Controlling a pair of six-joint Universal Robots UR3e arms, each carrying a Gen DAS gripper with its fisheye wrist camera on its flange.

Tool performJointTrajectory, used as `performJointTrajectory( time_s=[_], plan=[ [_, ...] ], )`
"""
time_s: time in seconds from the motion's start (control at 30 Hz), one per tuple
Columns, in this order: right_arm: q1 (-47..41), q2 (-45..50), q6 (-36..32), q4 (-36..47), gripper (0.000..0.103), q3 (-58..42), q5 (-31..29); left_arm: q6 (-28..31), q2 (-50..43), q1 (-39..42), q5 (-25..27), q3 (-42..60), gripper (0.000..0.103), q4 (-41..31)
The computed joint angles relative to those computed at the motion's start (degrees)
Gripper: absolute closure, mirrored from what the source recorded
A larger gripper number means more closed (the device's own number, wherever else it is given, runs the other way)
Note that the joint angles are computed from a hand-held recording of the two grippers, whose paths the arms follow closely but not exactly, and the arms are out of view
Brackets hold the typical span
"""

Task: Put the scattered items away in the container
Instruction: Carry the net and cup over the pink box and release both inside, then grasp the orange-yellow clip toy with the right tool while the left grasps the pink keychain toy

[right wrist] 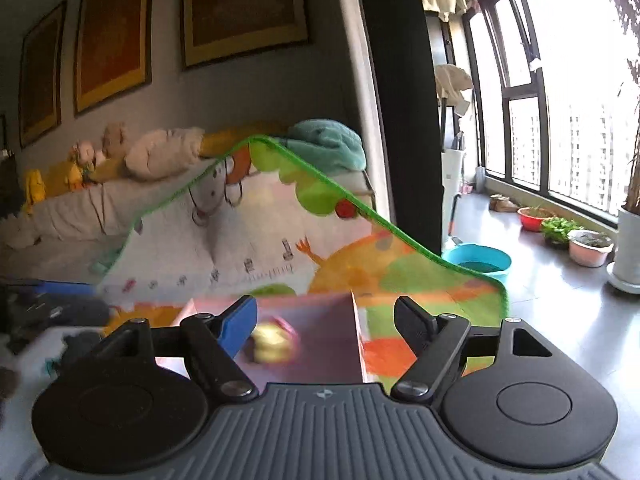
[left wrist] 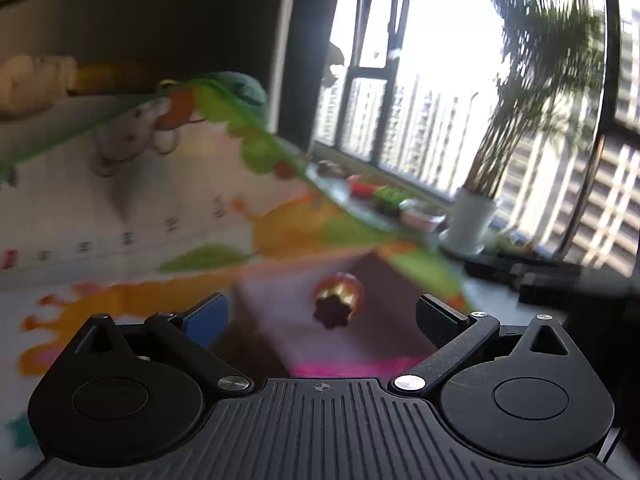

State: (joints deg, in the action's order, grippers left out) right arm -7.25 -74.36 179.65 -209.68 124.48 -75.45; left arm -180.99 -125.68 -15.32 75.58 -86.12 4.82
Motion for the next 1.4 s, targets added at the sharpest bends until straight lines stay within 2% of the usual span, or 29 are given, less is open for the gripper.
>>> performJointTrajectory(
  time_s=[0.13,0.2,0.23,0.33,0.43,0.5,0.7,0.83,0.9,1.03,1.1,1.2,1.4],
  plan=[
    [2.8,-1.5,-4.3,1.2,0.03,3.8,-3.2,2.8,7.3,-0.3,4.4,-17.7,0.0,6.9],
    [4.7,-2.4,-5.6,3.4,0.046,4.0,-4.0,2.5,9.9,0.3,4.4,-24.9,0.0,9.5],
    [6.1,-2.8,-6.2,4.4,0.048,3.8,-5.1,2.2,10.6,0.9,3.5,-27.7,0.0,10.4],
    [9.3,-4.0,-7.7,8.2,0.05,3.1,-7.0,1.1,12.9,1.8,3.2,-35.0,0.0,13.5],
    [12.7,-3.6,-9.5,11.7,0.051,1.8,-10.6,1.4,14.9,2.8,3.6,-43.1,0.0,20.0],
    [13.0,-4.5,-8.2,13.7,0.05,2.3,-11.0,1.6,15.8,3.3,4.2,-46.5,0.0,22.3],
    [17.2,-8.0,-5.3,13.8,0.05,7.6,-6.3,-0.8,17.9,4.7,7.0,-51.5,0.0,23.9],
    [26.5,0.4,-3.4,14.0,0.05,1.6,-11.6,-2.2,18.3,5.8,8.9,-53.3,0.0,26.0],
    [29.0,4.0,-0.9,16.3,0.046,-3.1,-12.9,-2.3,19.0,6.2,9.6,-54.6,0.0,26.6],
    [33.4,11.9,3.2,20.6,0.047,-13.6,-18.3,-2.7,20.3,6.8,9.8,-56.3,0.0,26.6],
    [34.6,14.4,3.5,22.5,0.069,-17.1,-19.9,-2.6,21.0,7.1,9.5,-57.1,0.0,26.7],
    [34.9,12.9,0.5,22.5,0.092,-15.4,-17.6,-2.2,21.8,7.2,9.0,-57.7,0.0,26.5],
    [34.4,2.0,-7.2,17.7,0.093,1.0,-14.2,-2.2,23.1,6.4,8.3,-57.2,0.0,24.4]
  ],
)
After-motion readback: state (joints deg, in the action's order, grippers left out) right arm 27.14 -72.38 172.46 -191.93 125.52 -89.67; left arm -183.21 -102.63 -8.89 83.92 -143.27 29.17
